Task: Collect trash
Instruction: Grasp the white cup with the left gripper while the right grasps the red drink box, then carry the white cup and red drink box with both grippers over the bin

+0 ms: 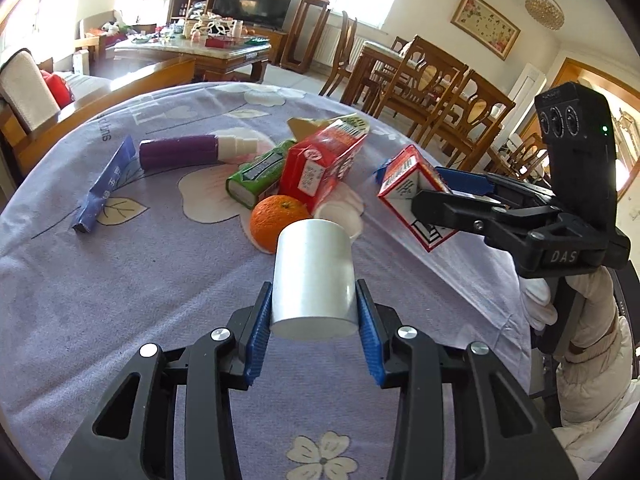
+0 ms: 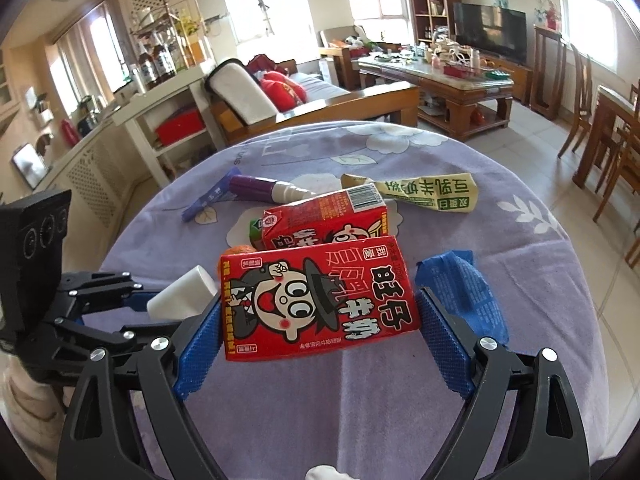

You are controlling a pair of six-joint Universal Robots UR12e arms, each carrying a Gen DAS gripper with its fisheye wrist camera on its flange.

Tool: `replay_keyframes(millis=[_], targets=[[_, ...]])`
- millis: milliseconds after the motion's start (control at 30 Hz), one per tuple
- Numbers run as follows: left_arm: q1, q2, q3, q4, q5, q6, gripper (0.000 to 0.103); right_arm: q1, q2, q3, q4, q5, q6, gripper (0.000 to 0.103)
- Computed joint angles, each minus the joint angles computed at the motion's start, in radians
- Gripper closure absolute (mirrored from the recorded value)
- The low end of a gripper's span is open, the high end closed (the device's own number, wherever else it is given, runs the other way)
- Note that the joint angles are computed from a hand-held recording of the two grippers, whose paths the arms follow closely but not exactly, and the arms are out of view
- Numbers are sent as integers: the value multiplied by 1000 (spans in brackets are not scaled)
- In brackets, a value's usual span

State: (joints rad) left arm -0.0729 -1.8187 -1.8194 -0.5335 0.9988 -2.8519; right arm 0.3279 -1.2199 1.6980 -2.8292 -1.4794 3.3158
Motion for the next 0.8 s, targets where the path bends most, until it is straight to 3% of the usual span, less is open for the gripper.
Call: replay_keyframes(millis=[400,800], targets=[[-47,14,-10,43,-103,36,63,-18,-146,180,-110,-81,72,14],[-173,-6,25,8,-181,111,63,-69,-331,404,-177,-181,176,14]])
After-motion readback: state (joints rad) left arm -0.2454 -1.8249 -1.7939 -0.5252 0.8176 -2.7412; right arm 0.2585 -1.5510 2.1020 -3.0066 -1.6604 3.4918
